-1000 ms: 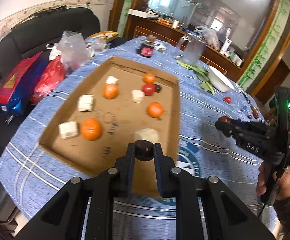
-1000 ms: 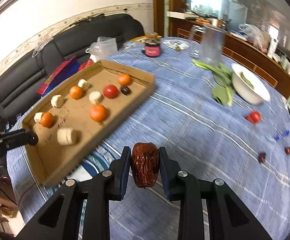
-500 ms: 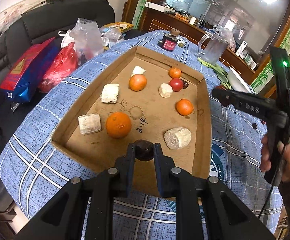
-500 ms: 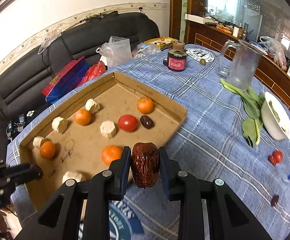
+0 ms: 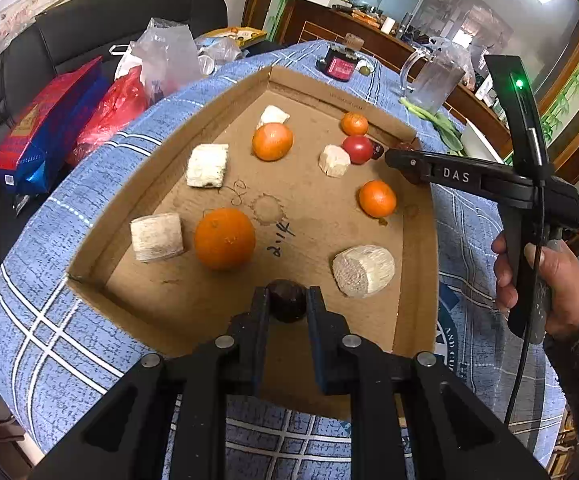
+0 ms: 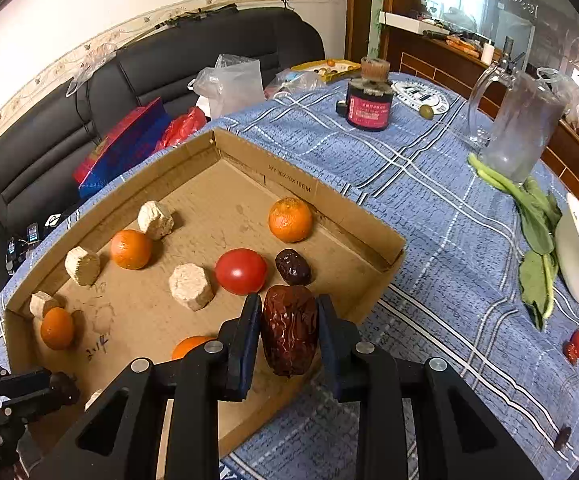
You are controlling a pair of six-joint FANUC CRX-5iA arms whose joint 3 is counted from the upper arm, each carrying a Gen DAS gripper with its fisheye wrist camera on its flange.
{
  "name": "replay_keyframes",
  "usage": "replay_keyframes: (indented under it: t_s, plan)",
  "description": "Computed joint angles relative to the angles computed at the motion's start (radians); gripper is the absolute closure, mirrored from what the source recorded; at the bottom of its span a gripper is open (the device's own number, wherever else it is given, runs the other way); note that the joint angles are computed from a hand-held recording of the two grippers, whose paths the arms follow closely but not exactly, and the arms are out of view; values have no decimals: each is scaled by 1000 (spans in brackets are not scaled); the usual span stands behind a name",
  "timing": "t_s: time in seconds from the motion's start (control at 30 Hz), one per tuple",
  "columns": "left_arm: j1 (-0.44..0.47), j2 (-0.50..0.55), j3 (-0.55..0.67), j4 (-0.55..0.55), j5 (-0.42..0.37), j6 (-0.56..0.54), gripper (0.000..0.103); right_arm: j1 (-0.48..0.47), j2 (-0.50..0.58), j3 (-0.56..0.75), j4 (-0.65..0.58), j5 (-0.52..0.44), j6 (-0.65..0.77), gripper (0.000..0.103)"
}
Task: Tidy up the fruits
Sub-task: 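Carry both dates over the cardboard tray and lower them, then open both tools to drop the dates into the tray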
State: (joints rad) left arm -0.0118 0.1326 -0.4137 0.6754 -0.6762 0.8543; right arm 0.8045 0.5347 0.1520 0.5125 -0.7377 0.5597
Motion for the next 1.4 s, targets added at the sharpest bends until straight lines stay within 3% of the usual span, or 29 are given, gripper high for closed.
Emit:
replay_keyframes:
  t_s: [0.5, 0.63, 1.0, 1.1, 1.27, 1.33, 1.4]
  plan:
    - [-18, 13, 26, -52, 28, 43, 84, -5, 36, 25, -9, 9, 46, 73]
    - [-14, 14, 36, -75, 22, 68, 75, -3, 42, 38, -17, -6, 63, 68]
    - [0, 13, 35, -63, 0, 67, 72, 8, 45, 44, 5, -33, 43, 64]
    - [0, 4, 30, -65, 5, 76, 62, 16, 26, 24, 20, -39, 19, 64]
    - [-13, -32, 5, -67, 43, 68, 52, 43, -34, -36, 53, -49, -57, 53]
    - [-21, -53, -8, -81, 67, 75, 45, 65, -60, -67, 95, -72, -113, 37]
    - [-26, -70, -18, -92, 81, 83, 43, 89, -97, -110, 132, -77, -176, 30]
